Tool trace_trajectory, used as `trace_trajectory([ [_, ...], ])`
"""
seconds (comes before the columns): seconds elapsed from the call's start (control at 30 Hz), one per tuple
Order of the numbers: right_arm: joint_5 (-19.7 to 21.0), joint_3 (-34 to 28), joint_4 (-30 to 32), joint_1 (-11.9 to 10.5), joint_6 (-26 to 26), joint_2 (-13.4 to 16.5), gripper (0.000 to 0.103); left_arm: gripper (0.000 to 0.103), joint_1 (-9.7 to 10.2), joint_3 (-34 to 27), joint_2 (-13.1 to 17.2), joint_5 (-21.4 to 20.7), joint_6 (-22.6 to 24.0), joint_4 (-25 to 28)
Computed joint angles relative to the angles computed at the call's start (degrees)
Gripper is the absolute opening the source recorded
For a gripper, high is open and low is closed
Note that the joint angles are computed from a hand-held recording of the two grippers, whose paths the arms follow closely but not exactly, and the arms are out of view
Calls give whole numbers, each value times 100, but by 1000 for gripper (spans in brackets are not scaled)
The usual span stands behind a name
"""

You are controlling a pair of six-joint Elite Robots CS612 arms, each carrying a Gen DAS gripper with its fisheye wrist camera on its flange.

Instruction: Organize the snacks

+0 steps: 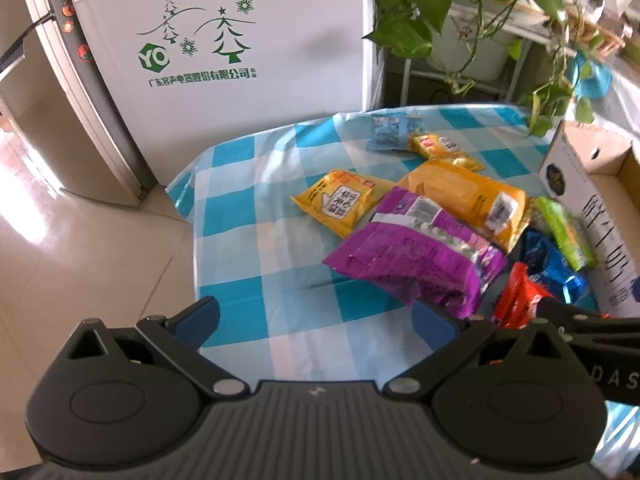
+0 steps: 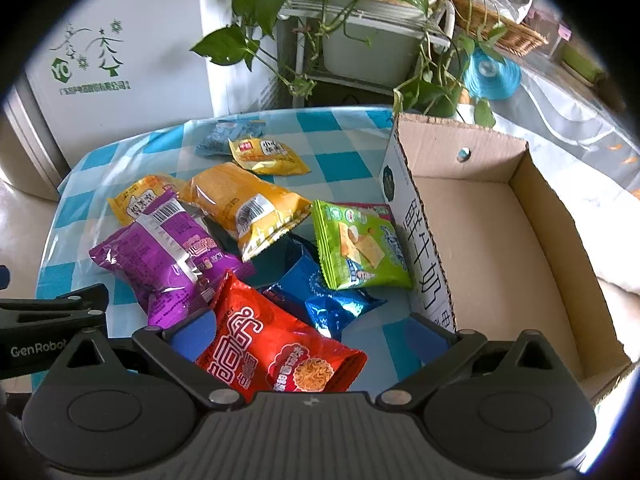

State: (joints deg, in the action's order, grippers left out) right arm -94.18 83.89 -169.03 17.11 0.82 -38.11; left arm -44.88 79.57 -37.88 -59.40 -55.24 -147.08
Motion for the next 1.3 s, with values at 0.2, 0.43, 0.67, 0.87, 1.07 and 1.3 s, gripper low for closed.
trace_trajectory([
  [0.2,914,254,-516,-210,-243,-113,103,102,70,236,-90,-82,-189,-662],
  [0.43,1901,509,-848,-500,-19,-205,103,102,214,454,-166,-389,-520,-1273],
  [0.67,2220,652,-857,-532,-514,-222,101,102,339,355,-51,-797,-539,-1719],
  [0.87,2087,640,-786,-464,-857,-160,91,102,384,-64,210,-1047,-510,-1604],
  [1.07,2052,515,-878,-451,-710,-44,84,102,425,-475,453,-1127,-593,-1443],
  [1.3,2009,317,-540,-412,-593,84,83,102,417,-780,620,-1160,-502,-906],
])
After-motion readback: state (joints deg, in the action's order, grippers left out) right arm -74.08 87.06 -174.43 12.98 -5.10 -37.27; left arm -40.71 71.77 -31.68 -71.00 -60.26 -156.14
